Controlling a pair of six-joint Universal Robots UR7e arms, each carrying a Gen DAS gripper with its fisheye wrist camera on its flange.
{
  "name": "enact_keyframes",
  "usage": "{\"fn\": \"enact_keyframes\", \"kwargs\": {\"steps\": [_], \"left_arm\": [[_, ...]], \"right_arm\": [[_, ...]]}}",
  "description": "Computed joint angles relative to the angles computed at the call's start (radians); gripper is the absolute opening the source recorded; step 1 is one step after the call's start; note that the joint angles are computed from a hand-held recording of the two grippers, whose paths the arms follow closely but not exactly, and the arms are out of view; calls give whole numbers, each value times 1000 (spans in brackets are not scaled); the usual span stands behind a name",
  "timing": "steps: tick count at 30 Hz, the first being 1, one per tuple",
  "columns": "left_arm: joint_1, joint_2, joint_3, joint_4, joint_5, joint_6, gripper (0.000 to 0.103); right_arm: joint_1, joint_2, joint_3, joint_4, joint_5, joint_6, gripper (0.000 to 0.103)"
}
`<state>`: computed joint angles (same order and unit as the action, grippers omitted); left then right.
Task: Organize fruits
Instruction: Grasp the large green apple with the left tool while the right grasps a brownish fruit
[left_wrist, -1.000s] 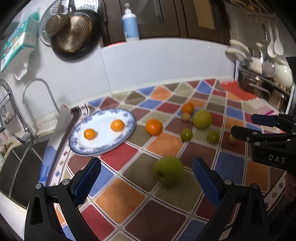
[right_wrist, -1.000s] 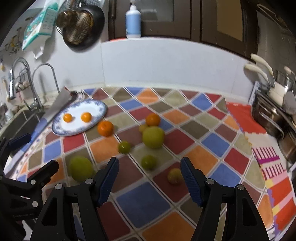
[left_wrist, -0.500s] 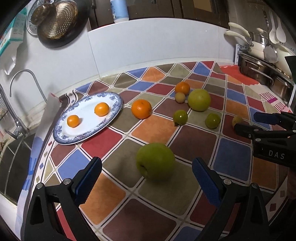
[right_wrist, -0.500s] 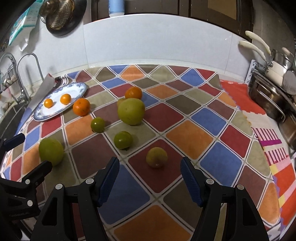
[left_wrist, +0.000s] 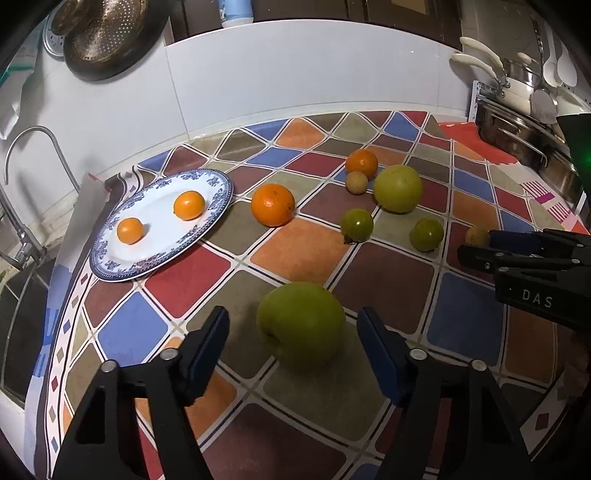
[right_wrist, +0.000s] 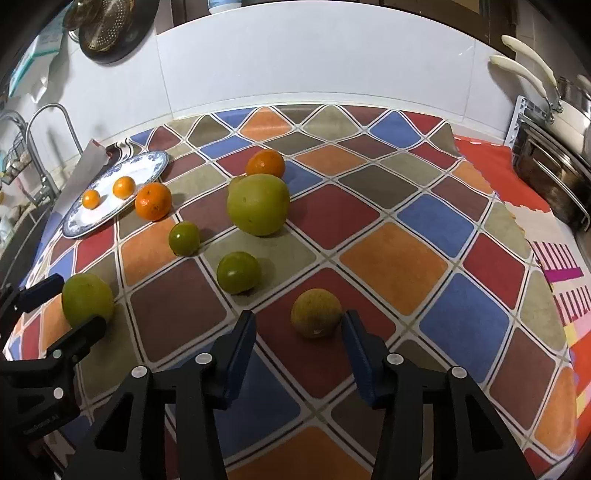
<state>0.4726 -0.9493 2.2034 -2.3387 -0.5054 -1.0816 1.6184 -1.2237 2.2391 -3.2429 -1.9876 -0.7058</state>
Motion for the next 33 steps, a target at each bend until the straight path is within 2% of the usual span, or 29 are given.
{"fn": "enact_keyframes", "kwargs": {"steps": [8, 11, 18, 28, 33], "left_arm": [[25, 5, -5, -51, -49, 48, 50], [23, 5, -3, -60, -50, 50, 50], [10, -13, 13, -93, -45, 70, 50], [-31, -96, 42, -33, 4, 32, 50], [-48, -145, 61, 9, 33, 15, 50]], "right_arm": [[1, 23, -21, -1, -25, -3, 35], [3, 25, -18, -10, -27, -13, 29], [15, -3, -3, 16, -1, -13, 29], [71, -41, 11, 84, 62, 17, 29], [107, -39, 10, 81, 91, 20, 29]]}}
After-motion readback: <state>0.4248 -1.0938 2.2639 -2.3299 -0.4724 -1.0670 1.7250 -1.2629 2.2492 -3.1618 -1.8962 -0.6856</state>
